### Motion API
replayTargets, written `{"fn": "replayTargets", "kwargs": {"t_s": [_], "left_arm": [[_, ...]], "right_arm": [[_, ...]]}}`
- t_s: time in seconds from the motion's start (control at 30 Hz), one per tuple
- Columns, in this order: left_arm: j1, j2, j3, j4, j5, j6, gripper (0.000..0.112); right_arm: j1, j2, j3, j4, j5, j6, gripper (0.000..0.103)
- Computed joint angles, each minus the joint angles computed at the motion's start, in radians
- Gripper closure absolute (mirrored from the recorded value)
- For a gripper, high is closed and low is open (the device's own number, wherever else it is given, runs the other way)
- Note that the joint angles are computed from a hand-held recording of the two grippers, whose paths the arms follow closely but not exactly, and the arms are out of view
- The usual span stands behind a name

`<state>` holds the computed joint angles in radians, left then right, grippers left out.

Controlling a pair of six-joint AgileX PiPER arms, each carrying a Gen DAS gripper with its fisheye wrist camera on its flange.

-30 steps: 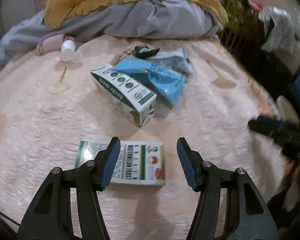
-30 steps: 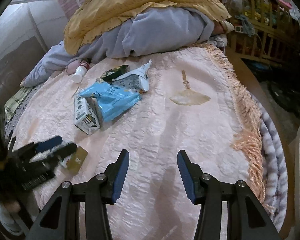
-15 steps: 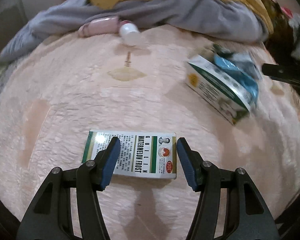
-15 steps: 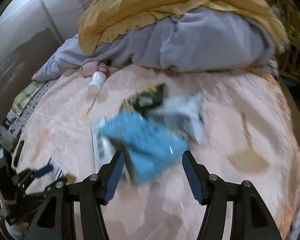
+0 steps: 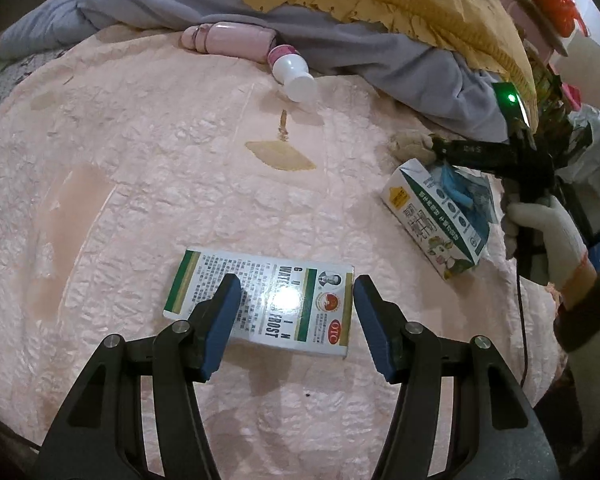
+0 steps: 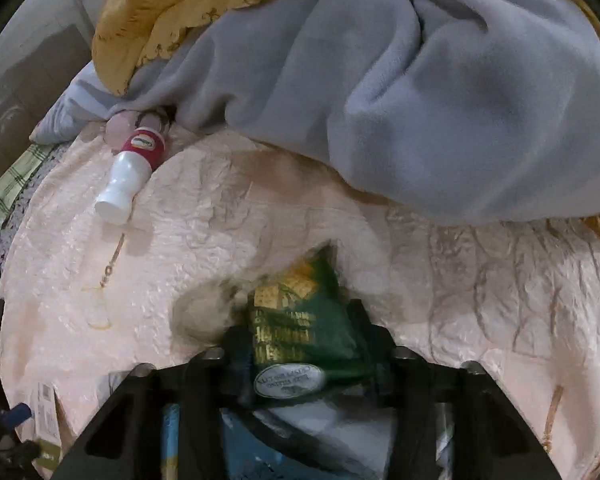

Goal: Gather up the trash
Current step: 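Grasp the green snack bag with the right tool while the left tool reaches for the watermelon-frost box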

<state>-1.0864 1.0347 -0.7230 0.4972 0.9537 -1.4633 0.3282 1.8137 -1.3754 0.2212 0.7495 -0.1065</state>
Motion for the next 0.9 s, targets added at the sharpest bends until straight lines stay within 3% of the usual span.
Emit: {"fn": "replayTargets", "kwargs": {"t_s": [0.2, 0.5, 0.73, 0.9], "left_arm": [[0.056, -0.038, 0.032, -0.022, -0.063, 0.039, 0.055], [0.062, 0.037, -0.024, -0.03, -0.14, 0.035, 0.052], [0.275, 0.29, -0.243, -0.102, -0.267, 0.266, 0.049], [0.374, 0.569, -0.519, -0.246, -0.25, 0.5, 0.049]], "right_arm": [[-0.066, -0.198, 0.182, 0.145, -0.088, -0.167, 0.066], [-0.184, -0.51, 0.377, 0.327, 0.03, -0.368, 0.066], [-0.231, -0.667, 0.498, 0.31, 0.104, -0.396, 0.066], [-0.328, -0.682, 0.529, 0.375, 0.151, -0.489, 0.066]]}}
